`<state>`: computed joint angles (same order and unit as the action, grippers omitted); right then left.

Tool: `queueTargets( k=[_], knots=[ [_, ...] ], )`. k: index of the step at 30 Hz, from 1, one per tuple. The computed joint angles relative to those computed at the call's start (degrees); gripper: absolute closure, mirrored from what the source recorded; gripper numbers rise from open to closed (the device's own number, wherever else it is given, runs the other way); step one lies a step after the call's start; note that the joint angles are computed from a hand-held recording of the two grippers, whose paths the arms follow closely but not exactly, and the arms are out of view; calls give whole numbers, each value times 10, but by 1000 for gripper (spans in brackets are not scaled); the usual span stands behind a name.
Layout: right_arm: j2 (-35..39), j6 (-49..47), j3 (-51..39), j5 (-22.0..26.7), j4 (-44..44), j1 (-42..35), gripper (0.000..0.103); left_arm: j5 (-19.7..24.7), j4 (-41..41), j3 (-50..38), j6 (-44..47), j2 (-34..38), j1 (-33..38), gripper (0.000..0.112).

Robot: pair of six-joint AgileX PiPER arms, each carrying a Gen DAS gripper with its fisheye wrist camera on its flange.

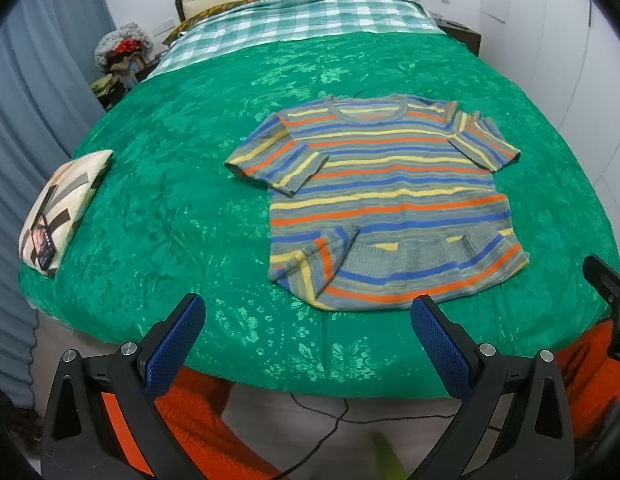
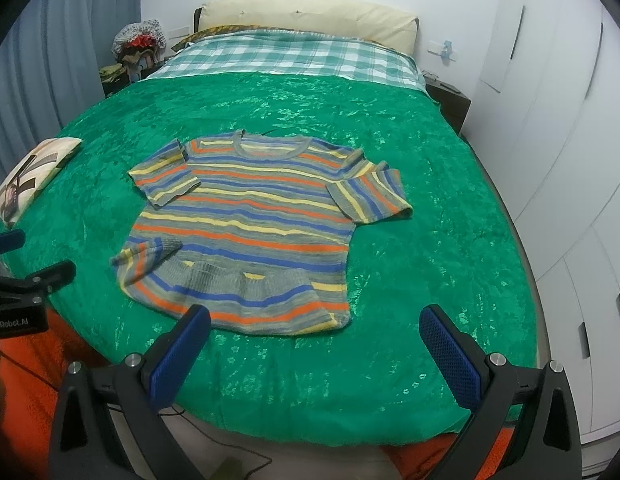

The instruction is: Fold small clothes

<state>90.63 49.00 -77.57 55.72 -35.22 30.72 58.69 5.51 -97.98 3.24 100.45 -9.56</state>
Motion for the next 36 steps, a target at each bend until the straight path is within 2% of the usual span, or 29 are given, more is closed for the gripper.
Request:
queueTargets(
  k=[7, 11, 17, 22, 27, 32, 36],
  knots=[
    [-8, 21, 6, -1, -16, 6, 0, -3, -56, 10, 57, 0, 28, 10],
    [-12, 30, 15, -5, -17, -1, 0, 16, -91, -1, 82, 10, 42, 10],
    [-17, 32, 25, -11, -10, -13, 0, 21, -114, -10, 81, 14, 55, 10],
    [-22, 36, 31, -14, -11, -14, 0, 3, -96, -3, 88, 9, 42, 10],
    [-22, 31, 35, -26, -4, -19, 0, 11, -143, -25, 136, 30, 61, 10],
    [-22, 21, 37, -28, 4, -29, 0, 59, -198, -89, 147, 76, 107, 10],
    [-24, 26, 36, -29, 5, -33, 0, 39, -181, -85, 145, 69, 102, 10]
  ],
)
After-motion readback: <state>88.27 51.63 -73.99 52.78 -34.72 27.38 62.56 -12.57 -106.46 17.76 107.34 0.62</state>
